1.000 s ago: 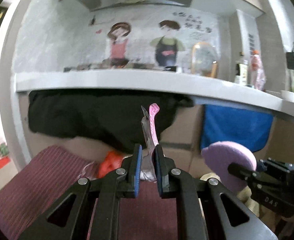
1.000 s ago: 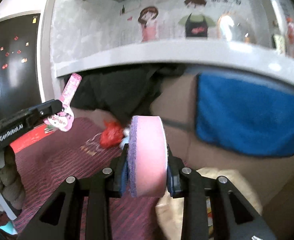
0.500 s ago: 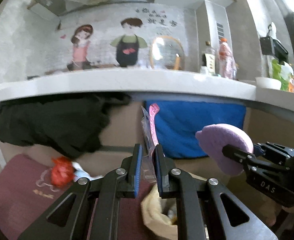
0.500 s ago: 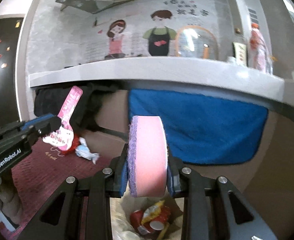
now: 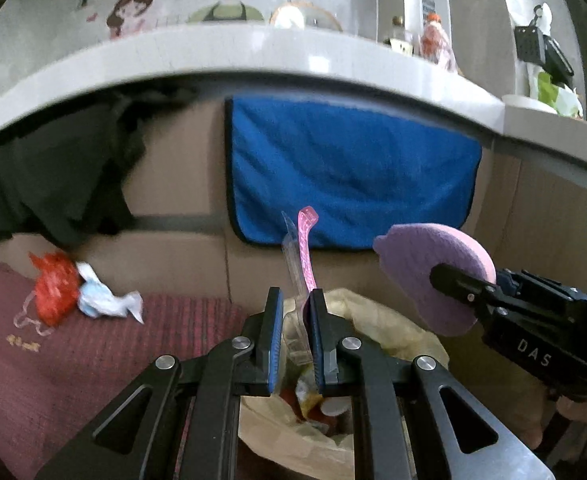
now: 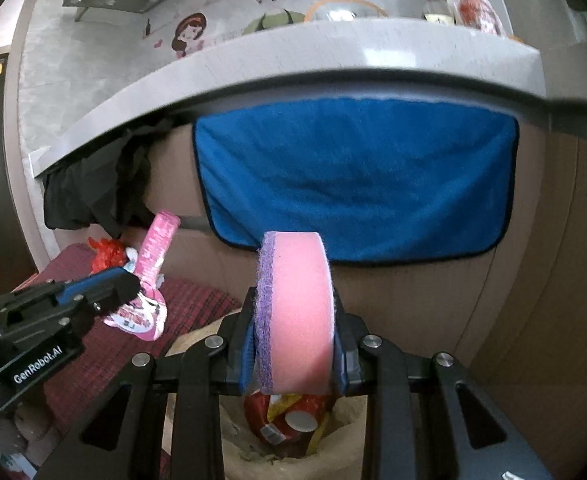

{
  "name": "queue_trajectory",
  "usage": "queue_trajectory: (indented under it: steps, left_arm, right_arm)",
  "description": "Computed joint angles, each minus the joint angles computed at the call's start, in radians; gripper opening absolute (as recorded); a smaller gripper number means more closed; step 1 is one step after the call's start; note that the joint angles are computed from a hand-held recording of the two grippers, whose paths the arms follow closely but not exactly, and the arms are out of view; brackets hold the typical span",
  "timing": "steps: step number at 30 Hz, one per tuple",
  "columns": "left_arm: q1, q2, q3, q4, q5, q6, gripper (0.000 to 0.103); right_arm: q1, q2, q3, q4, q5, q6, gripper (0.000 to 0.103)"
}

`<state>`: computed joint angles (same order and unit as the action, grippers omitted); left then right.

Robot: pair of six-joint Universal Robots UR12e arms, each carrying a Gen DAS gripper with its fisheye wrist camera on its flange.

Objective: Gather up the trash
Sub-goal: 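Open both grippers to drop the toy and pad into the bin, then move both tools to the red plastic bag and white tissue on the bed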

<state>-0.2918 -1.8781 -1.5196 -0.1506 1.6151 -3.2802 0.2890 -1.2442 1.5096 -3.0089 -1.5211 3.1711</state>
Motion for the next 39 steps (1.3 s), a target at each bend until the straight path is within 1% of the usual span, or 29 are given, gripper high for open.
queue_trajectory:
  steps: [3, 4, 6, 7, 8, 9, 11, 12, 13, 17, 22, 26, 30, 33, 35, 39]
  left_arm:
    - [0.007, -0.01, 0.008, -0.037, -0.039, -0.014, 0.014]
    - [0.015, -0.008, 0.012, -0.084, -0.078, -0.012, 0.015]
    - [0.032, -0.012, 0.017, -0.114, -0.158, -0.024, 0.018]
    - [0.04, -0.013, 0.02, -0.133, -0.184, -0.031, 0.019]
    - [0.047, -0.014, 0.024, -0.155, -0.207, -0.04, 0.023]
    - [0.056, -0.013, 0.024, -0.167, -0.233, -0.053, 0.035]
    - [0.072, -0.009, 0.021, -0.177, -0.272, -0.084, 0.049]
    - [0.079, -0.006, 0.019, -0.177, -0.279, -0.099, 0.05]
    - [0.086, -0.001, 0.014, -0.174, -0.274, -0.116, 0.05]
    - [0.108, 0.022, -0.009, -0.162, -0.251, -0.144, 0.05]
    - [0.15, 0.067, -0.068, -0.126, -0.198, -0.178, 0.05]
    - [0.2, 0.104, -0.118, -0.113, -0.157, -0.208, 0.05]
    - [0.263, 0.131, -0.164, -0.092, -0.139, -0.241, 0.049]
    - [0.307, 0.136, -0.185, -0.072, -0.123, -0.217, 0.049]
    - [0.329, 0.131, -0.186, -0.069, -0.139, -0.198, 0.05]
    - [0.373, 0.093, -0.144, -0.11, -0.22, -0.157, 0.05]
  right_arm:
    - [-0.006, 0.004, -0.001, 0.02, 0.003, 0.013, 0.028]
    - [-0.009, 0.006, -0.001, 0.027, 0.012, 0.02, 0.029]
    - [-0.015, 0.007, 0.0, 0.036, 0.042, 0.024, 0.03]
    - [-0.016, 0.008, -0.002, 0.048, 0.05, 0.022, 0.032]
    - [-0.015, 0.01, -0.005, 0.063, 0.047, 0.014, 0.035]
    - [-0.012, 0.011, -0.007, 0.068, 0.035, 0.011, 0.037]
    - [-0.005, 0.014, -0.01, 0.075, 0.012, 0.006, 0.038]
    - [-0.004, 0.014, -0.011, 0.08, 0.012, 0.01, 0.038]
    - [-0.003, 0.014, -0.013, 0.086, 0.011, 0.014, 0.038]
    - [0.006, 0.013, -0.022, 0.1, 0.003, 0.008, 0.038]
    - [0.028, 0.016, -0.035, 0.084, 0.0, -0.013, 0.038]
    - [0.052, 0.038, -0.071, 0.07, 0.023, -0.004, 0.038]
    - [0.084, 0.08, -0.136, 0.093, 0.046, 0.002, 0.038]
    - [0.111, 0.117, -0.191, 0.127, 0.046, -0.01, 0.038]
    - [0.129, 0.143, -0.23, 0.153, 0.047, -0.013, 0.038]
    - [0.156, 0.195, -0.309, 0.219, 0.055, -0.025, 0.038]
